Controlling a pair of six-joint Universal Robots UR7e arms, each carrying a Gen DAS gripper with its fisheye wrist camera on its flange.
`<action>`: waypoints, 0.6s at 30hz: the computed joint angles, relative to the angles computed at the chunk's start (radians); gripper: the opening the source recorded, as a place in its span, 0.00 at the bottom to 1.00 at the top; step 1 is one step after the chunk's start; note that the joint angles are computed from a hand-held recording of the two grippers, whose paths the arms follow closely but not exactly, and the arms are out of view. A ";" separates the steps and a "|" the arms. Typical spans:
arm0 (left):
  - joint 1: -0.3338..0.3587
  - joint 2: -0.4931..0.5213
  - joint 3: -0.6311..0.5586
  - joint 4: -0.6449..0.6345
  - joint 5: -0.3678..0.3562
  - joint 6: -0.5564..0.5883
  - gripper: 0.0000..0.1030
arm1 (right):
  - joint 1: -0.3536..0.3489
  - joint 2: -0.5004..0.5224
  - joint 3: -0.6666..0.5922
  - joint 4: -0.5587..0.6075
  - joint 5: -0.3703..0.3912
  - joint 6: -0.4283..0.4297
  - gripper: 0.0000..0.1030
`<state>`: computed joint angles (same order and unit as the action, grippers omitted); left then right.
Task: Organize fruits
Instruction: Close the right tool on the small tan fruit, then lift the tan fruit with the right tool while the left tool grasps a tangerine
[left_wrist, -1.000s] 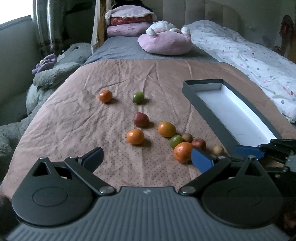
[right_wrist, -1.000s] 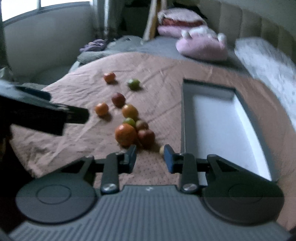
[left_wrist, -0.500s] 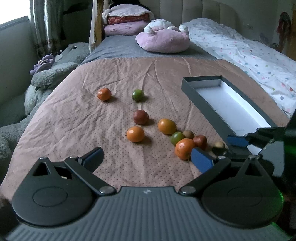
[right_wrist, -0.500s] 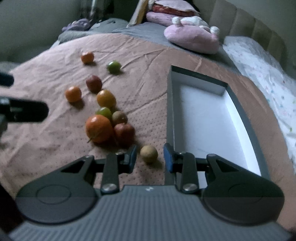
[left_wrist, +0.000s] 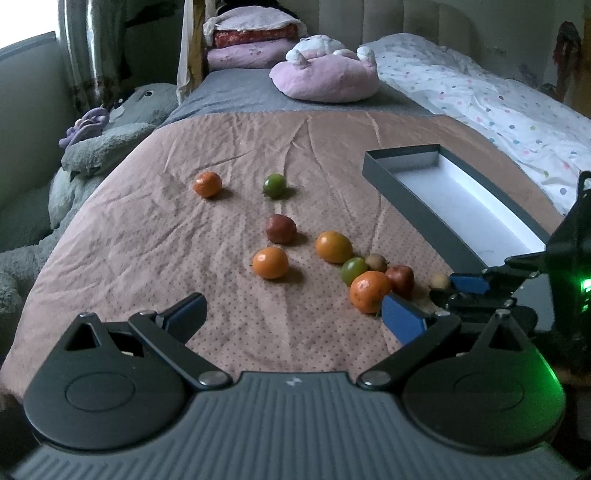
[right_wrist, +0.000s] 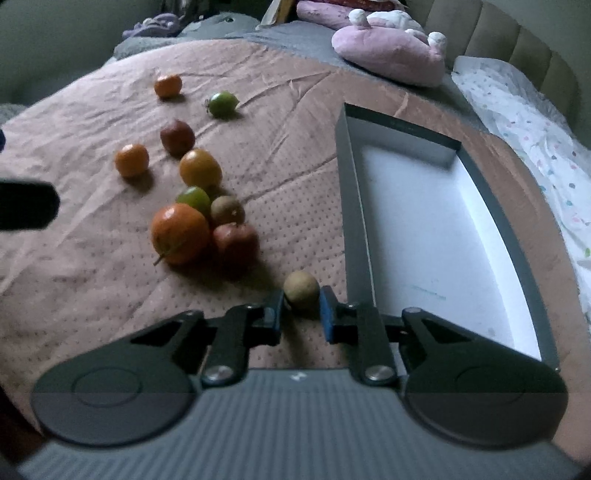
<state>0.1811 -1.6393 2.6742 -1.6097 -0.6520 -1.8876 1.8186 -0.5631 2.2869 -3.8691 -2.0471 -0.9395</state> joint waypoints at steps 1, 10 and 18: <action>0.000 0.005 0.002 -0.006 0.000 0.003 0.99 | -0.002 -0.012 0.006 0.013 0.007 0.014 0.23; 0.025 0.101 0.040 -0.217 0.056 0.141 0.99 | 0.006 -0.189 0.109 0.111 0.125 0.108 0.23; 0.149 0.350 0.046 -0.659 0.137 0.420 0.98 | 0.012 -0.286 0.136 0.137 0.168 0.122 0.23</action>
<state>0.3298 -1.2893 2.7199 -2.2689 -0.5147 -1.4673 1.8306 -0.8489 2.4225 -3.7323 -1.8793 -0.8177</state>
